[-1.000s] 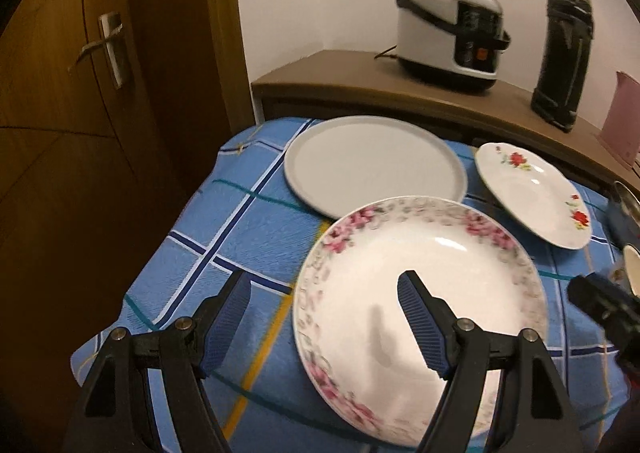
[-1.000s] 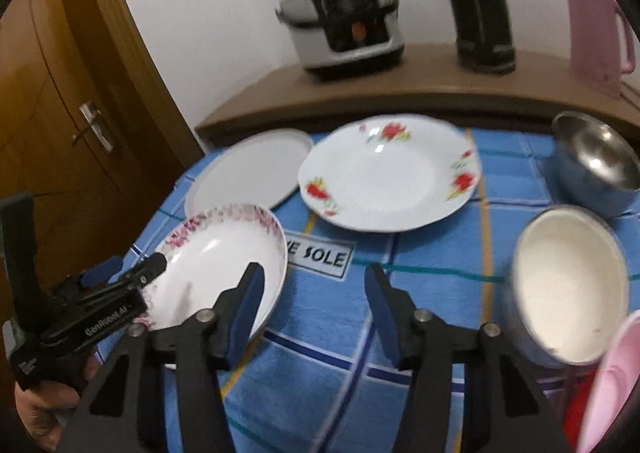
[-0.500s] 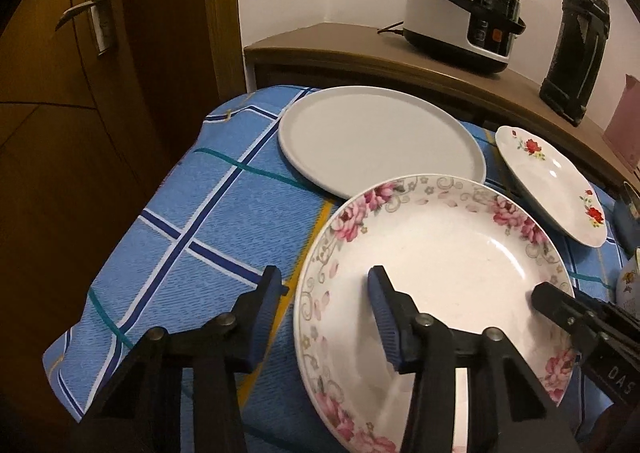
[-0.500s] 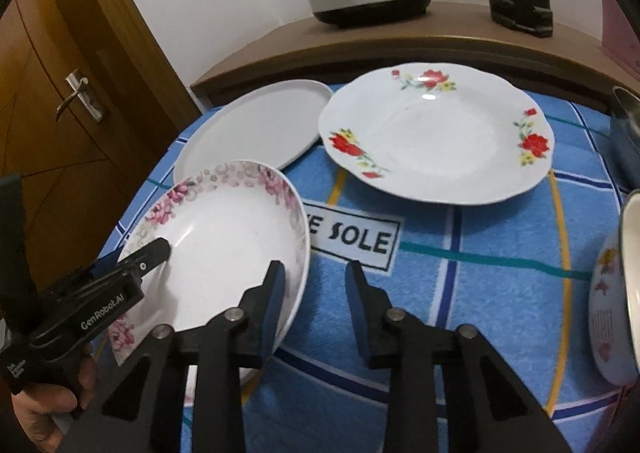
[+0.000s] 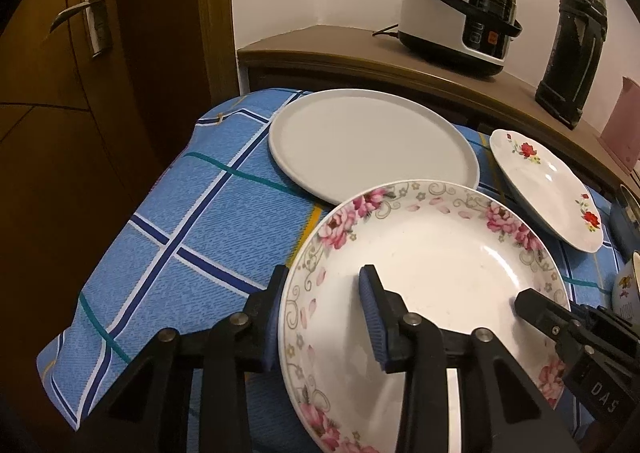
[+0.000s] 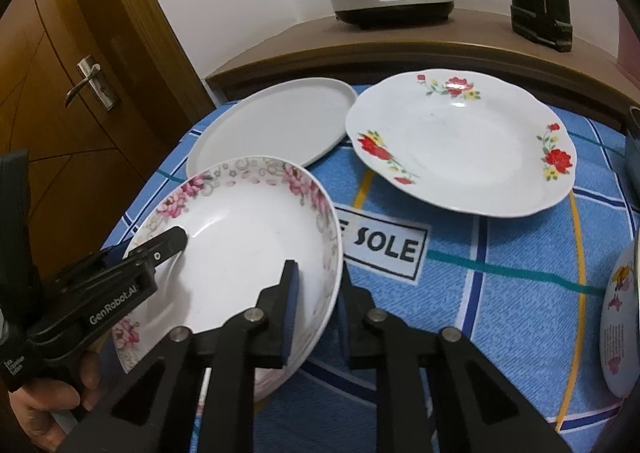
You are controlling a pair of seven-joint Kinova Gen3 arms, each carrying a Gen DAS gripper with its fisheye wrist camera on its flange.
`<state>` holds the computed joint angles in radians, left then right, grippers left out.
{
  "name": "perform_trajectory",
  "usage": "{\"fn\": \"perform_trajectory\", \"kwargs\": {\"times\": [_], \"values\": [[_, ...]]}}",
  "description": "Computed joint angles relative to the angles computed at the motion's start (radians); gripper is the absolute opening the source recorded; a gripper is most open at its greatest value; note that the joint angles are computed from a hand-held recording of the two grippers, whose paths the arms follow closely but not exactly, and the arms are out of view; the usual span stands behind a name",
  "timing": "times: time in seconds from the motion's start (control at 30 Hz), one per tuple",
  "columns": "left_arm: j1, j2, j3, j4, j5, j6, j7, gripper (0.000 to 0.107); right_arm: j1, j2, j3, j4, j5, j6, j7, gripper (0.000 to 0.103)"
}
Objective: Organize plates and bowls
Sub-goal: 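Close the right tool on the floral plate rim while the left tool grips beside it, then lift the floral plate with both tools and carry it over the plain white plate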
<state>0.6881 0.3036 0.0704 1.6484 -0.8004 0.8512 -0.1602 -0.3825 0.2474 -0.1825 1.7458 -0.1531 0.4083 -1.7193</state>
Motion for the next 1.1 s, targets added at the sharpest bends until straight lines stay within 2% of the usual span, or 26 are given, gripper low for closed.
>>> {"fn": "perform_trajectory", "kwargs": {"times": [0.33,0.53,0.83,1.1], "values": [[0.017,-0.016,0.007,0.001,-0.027,0.017,0.018,0.039,-0.040,-0.030,0.026,0.003,0.057,0.009,-0.067,0.018],[0.027,-0.022,0.021,-0.012,-0.050,0.032,0.032,0.039,-0.026,-0.073,0.019,0.030,0.053,-0.001,-0.071,0.018],[0.044,0.009,0.020,-0.099,-0.079,0.020,-0.011,0.039,-0.037,-0.131,0.054,0.055,0.144,-0.027,-0.185,0.018],[0.065,0.050,-0.006,-0.190,-0.067,-0.010,-0.085,0.039,-0.019,-0.158,0.076,0.049,0.246,-0.030,-0.298,0.018]]}}
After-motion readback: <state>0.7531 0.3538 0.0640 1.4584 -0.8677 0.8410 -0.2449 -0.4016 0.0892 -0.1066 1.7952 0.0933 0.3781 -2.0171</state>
